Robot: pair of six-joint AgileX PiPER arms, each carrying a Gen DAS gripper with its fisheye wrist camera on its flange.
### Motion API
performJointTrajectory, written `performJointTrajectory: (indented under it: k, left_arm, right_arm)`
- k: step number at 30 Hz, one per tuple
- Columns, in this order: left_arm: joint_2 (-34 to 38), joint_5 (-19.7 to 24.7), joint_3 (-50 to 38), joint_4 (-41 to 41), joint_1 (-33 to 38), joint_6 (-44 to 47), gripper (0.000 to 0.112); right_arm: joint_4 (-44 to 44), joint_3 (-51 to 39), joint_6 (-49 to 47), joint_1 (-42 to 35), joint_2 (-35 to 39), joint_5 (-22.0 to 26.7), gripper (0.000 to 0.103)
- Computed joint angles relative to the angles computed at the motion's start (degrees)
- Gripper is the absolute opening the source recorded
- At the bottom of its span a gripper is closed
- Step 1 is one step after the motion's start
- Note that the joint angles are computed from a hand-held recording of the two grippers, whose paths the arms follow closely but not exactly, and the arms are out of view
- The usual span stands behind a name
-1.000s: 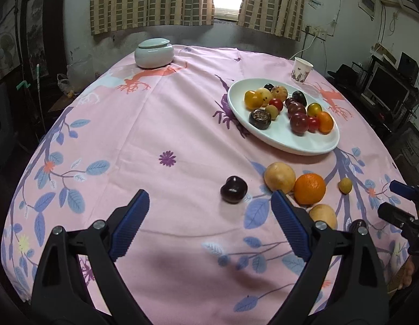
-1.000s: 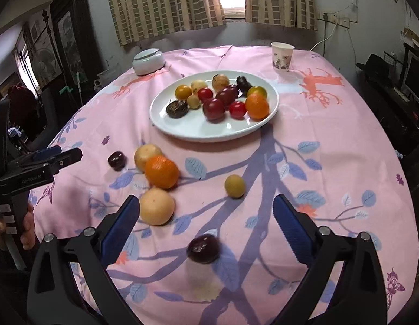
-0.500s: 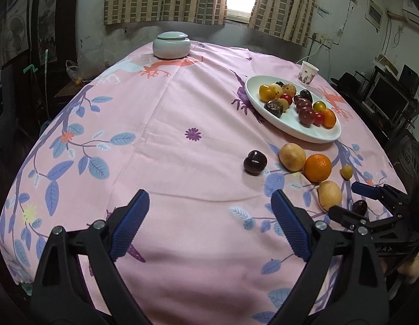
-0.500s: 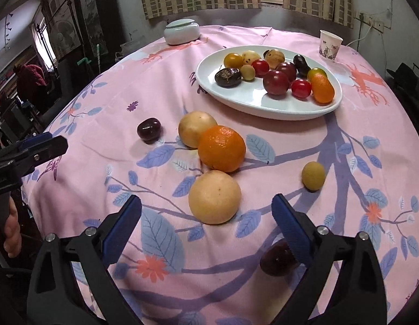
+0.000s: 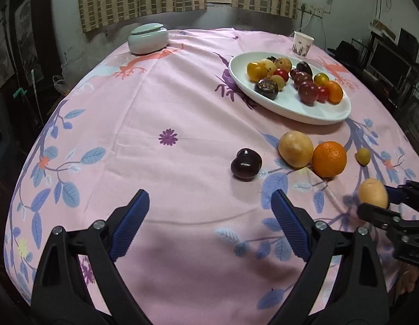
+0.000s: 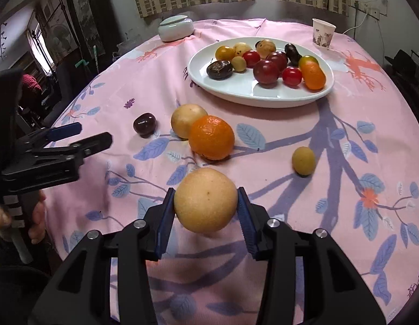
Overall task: Organize fruits
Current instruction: 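Grasp a large pale yellow fruit with the right tool while the left tool grasps a dark plum, then carry both fruits onto the white plate and open both tools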
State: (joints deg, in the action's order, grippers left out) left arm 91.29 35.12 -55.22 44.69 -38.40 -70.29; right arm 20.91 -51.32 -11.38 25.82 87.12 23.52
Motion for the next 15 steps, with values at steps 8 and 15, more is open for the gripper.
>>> performJointTrajectory:
  k: [8,15]
  left_arm:
    - [9.9,-1.3,-9.5,-5.0,1.7,7.6,0.063]
    - [11.4,-6.2,-10.0,-11.9,3.9,14.3,0.031]
  right_arm:
    - [14.3,4.3,-14.0,-7.3,-4.9,2.7,0.045]
    - [20.1,5.4,-19.8,-9.9,-5.4,3.9,0.045]
